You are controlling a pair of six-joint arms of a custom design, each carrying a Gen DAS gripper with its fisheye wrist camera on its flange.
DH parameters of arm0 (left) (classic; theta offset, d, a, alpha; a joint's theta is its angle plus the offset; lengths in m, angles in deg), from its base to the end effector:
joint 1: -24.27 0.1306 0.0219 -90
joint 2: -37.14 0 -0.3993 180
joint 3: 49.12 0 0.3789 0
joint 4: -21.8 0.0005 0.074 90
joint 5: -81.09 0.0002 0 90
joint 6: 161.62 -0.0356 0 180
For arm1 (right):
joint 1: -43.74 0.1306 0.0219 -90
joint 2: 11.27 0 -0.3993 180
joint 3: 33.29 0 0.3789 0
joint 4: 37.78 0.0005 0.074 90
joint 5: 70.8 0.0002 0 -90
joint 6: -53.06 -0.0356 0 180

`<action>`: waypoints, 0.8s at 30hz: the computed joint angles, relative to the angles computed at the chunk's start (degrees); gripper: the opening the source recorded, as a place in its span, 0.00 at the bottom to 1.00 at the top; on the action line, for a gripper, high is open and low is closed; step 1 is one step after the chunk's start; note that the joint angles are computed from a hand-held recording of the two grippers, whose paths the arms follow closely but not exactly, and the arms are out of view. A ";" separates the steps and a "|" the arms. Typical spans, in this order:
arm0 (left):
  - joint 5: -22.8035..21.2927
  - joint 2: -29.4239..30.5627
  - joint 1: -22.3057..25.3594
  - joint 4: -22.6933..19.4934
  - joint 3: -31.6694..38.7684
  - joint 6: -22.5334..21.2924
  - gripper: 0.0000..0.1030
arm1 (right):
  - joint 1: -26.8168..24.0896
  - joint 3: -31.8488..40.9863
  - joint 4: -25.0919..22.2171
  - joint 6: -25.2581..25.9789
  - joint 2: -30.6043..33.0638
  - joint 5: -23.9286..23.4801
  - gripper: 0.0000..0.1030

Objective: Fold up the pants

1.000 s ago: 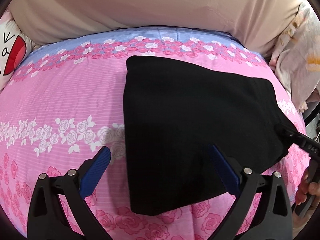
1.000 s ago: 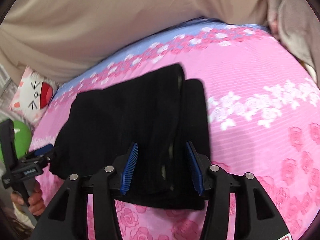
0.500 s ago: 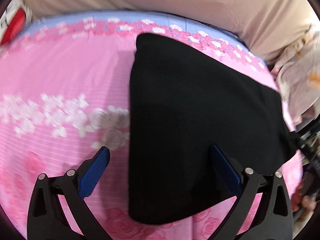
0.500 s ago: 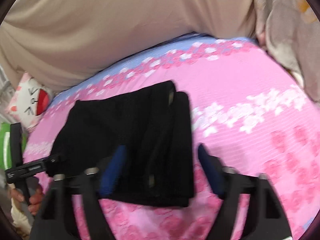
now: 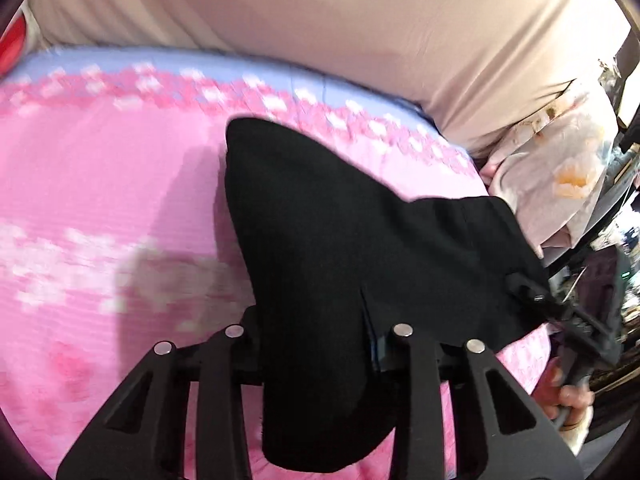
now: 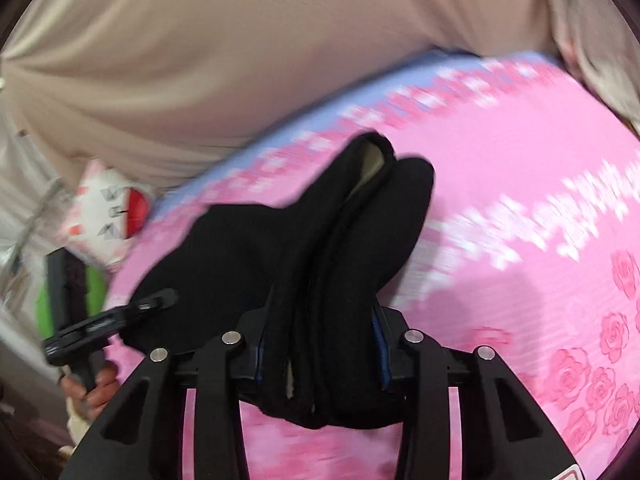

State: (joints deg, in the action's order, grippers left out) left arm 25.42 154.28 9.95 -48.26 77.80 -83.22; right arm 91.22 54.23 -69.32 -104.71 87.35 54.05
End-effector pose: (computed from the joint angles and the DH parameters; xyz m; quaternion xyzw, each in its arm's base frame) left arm 0.6039 -0.1754 0.4604 0.2809 0.8830 -0.2910 0.2382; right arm 0.3731 0.3761 0.3824 0.2723 0.8389 0.1768 0.4368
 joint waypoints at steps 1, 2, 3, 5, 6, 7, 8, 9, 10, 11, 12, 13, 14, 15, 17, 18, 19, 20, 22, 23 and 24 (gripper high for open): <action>-0.80 -1.29 0.84 0.75 -0.98 -0.84 0.31 | 0.88 1.83 0.38 1.68 0.75 -0.02 0.36; -1.47 -2.73 2.34 0.44 -1.90 -2.48 0.32 | 1.75 3.91 -0.08 2.80 1.93 -0.03 0.37; -1.65 -3.36 3.64 -0.63 -2.22 -3.39 0.32 | 2.27 5.21 -0.81 3.04 2.82 -0.06 0.37; -3.13 -4.59 6.07 -2.09 -4.16 -4.96 0.36 | 3.04 7.64 -1.73 2.56 6.32 -2.73 0.39; -5.01 -4.99 6.70 -2.19 -5.77 -5.86 0.40 | 2.91 7.28 -0.76 1.60 7.50 -4.99 0.42; -6.97 -4.95 7.13 -2.56 -7.02 -6.64 0.41 | 2.70 7.48 -1.38 -0.43 9.23 -7.35 0.45; -8.60 -4.20 7.51 -3.76 -8.09 -6.84 0.46 | 2.68 8.03 -3.60 -2.60 10.59 -7.38 0.56; -7.68 -4.39 8.09 -3.08 -9.41 -5.77 0.51 | 3.49 6.73 -2.93 -4.98 10.48 -4.96 0.56; -6.55 -5.43 8.61 -1.43 -10.80 -4.49 0.51 | 4.02 5.88 -2.81 -7.37 9.57 -3.88 0.56; -7.11 -7.07 8.75 0.24 -11.63 -4.32 0.50 | 4.76 6.49 -5.56 -9.29 8.99 -0.85 0.56; -7.90 -8.74 8.74 3.02 -12.59 -3.87 0.49 | 5.54 8.86 -11.20 -10.73 9.18 2.83 0.55; -9.03 -11.12 8.53 7.68 -13.97 -2.70 0.50 | 6.37 12.10 -17.61 -11.25 9.79 7.22 0.51; -9.49 -12.06 8.24 9.61 -14.22 -2.26 0.55 | 6.86 14.75 -21.13 -9.26 10.22 10.13 0.33; -9.17 -12.22 7.82 10.77 -13.36 -1.97 0.64 | 7.05 17.84 -21.78 -4.97 10.52 11.05 0.17; -8.45 -11.10 6.36 10.85 -10.54 -0.75 0.71 | 6.52 20.65 -16.47 2.49 11.42 9.57 0.13; -9.23 -10.28 5.19 10.26 -9.43 -0.35 0.71 | 5.81 22.95 -14.83 6.65 12.83 7.68 0.11; -9.96 -8.58 3.69 9.69 -7.73 0.11 0.72 | 4.84 25.47 -14.17 9.92 14.62 5.78 0.11; -11.69 -6.66 2.28 9.17 -6.04 0.76 0.78 | 3.86 27.67 -14.08 11.92 16.40 3.83 0.11; -17.26 -2.67 0.18 8.00 -3.19 1.09 0.79 | 0.66 32.36 -16.11 13.61 20.77 -2.64 0.10; -20.51 -0.49 -0.54 7.78 -2.04 1.41 0.79 | -0.86 33.72 -19.39 12.20 22.48 -3.61 0.07; -23.30 1.64 -1.11 6.98 -0.32 2.12 0.80 | -3.27 32.19 -20.32 11.13 23.50 -4.80 0.00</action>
State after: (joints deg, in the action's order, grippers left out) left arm 2.12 155.92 8.84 -41.29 77.49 -81.10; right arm 87.96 86.43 -89.63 -93.59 110.84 49.25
